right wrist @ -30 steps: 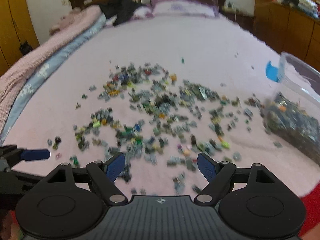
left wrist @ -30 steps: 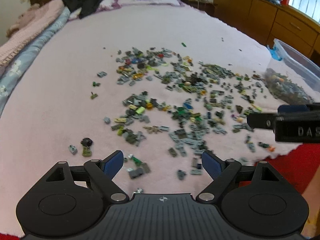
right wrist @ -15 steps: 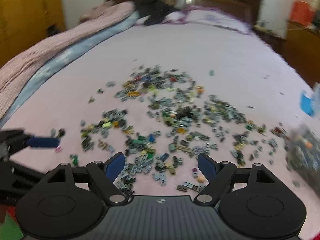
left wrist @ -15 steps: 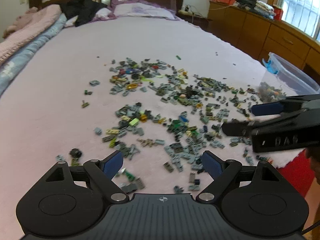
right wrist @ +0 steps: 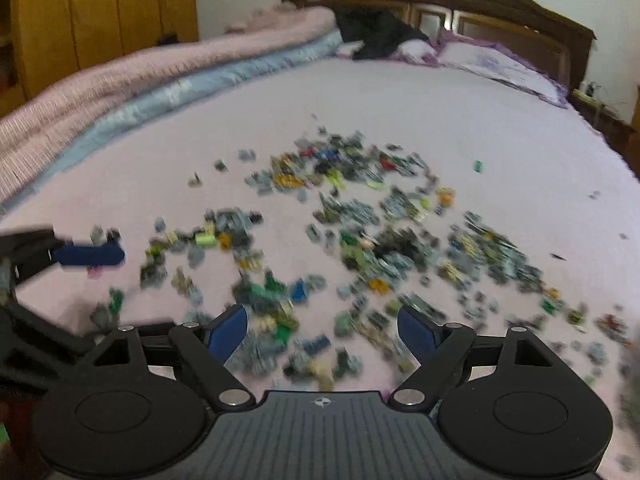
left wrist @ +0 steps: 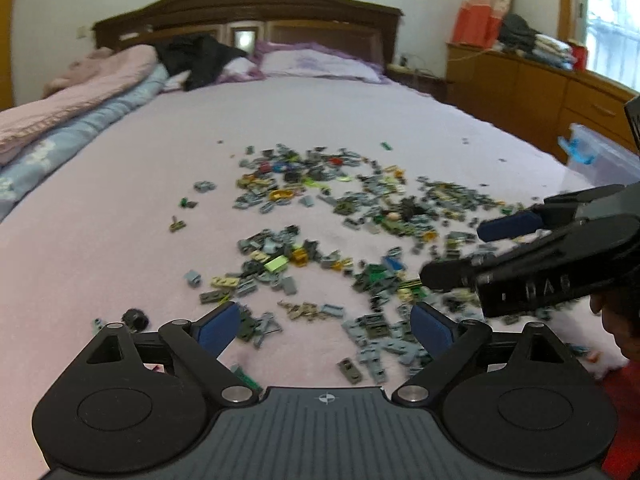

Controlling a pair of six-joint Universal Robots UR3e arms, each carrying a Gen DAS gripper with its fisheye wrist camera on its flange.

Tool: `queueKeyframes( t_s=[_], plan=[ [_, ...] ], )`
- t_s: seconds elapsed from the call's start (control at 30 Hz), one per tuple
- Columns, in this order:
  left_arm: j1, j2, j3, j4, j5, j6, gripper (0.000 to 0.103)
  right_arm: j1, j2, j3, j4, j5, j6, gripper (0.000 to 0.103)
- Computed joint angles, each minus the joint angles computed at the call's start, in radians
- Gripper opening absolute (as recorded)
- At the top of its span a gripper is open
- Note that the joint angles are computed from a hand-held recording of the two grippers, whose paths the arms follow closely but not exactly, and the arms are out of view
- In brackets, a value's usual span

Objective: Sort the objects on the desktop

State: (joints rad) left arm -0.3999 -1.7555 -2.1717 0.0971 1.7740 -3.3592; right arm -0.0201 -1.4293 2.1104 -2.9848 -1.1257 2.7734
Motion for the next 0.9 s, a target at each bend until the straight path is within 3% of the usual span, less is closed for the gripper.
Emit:
queueKeyframes(
  t_s=[0.1,0.23,0.4,0.9],
  plan=[
    [0.002,-0.006,0.03,-0.035,0.021,-0.111,0.093,0.011,0.04,-0.023,-0.042,-0.026,0.031,0.084],
    [-0.038,-0.056,0.123,-0.092,0.128,-0.185,0.09,-0.072,0.055,0.035,-0.182,0.109,-0.029,0.086],
    [-0.096,-0.132,0.263,-0.193,0.249,-0.27,0.07,-0.191,0.076,0.079,-0.197,0.248,-0.033,0.086],
    [-0.213,-0.253,0.582,-0.653,0.427,-0.518,0.081,-0.311,0.124,0.033,0.052,0.43,-0.223,0.086]
  ],
)
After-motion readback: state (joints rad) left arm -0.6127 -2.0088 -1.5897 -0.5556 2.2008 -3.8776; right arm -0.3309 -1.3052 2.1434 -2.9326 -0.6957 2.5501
